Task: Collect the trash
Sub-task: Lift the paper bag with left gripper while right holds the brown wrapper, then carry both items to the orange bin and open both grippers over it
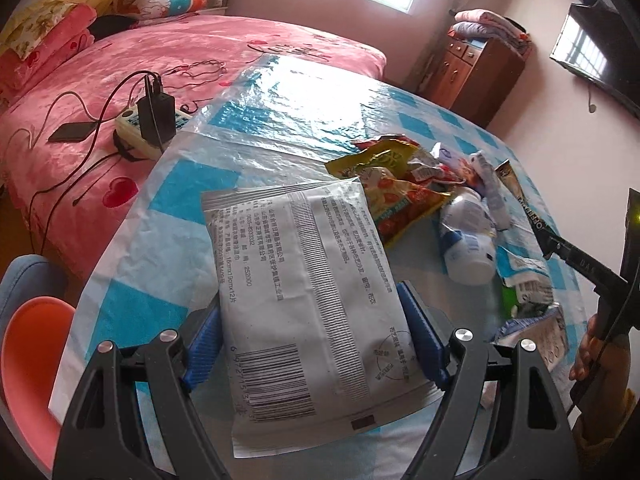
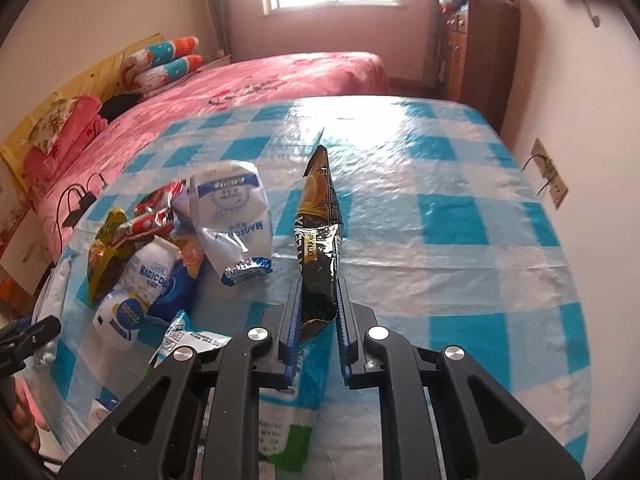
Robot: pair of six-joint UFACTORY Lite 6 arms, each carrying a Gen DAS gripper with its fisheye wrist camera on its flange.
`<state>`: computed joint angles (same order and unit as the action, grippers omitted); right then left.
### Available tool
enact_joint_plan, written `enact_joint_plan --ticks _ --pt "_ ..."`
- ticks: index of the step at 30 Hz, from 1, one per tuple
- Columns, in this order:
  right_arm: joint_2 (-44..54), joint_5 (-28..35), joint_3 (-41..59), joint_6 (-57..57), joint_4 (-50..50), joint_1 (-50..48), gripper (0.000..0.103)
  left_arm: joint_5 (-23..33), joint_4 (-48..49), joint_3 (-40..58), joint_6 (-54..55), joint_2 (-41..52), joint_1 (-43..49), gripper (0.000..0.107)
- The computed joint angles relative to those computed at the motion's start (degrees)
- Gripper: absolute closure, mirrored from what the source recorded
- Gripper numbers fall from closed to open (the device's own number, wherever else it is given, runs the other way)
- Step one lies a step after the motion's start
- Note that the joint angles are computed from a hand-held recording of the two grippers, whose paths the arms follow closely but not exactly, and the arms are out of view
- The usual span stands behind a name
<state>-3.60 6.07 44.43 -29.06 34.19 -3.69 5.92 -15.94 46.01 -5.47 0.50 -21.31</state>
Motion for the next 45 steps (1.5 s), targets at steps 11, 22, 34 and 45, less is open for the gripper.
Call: enact_joint_plan --ticks 11,22,34,45 --pt "-17.5 4.4 -5.4 34.8 -31.8 4.0 0.086 0.6 -20.0 -8.1 21.3 -10.4 1.5 0.026" --pt "-19.1 9.2 -2.8 67.9 -59.0 21.6 0.086 5.7 -31.9 -17.0 37.1 -22.4 12.0 0.026" --pt "-6.4 12.1 7.7 89.6 -75.3 44.1 0.086 18.7 -37.9 -25.0 52.5 -33.8 35.3 0.026" --pt "15.3 11.6 27.3 78.6 -64.8 58.3 0.086 27.3 -42.5 -27.2 72.5 -29.4 63.5 0.026"
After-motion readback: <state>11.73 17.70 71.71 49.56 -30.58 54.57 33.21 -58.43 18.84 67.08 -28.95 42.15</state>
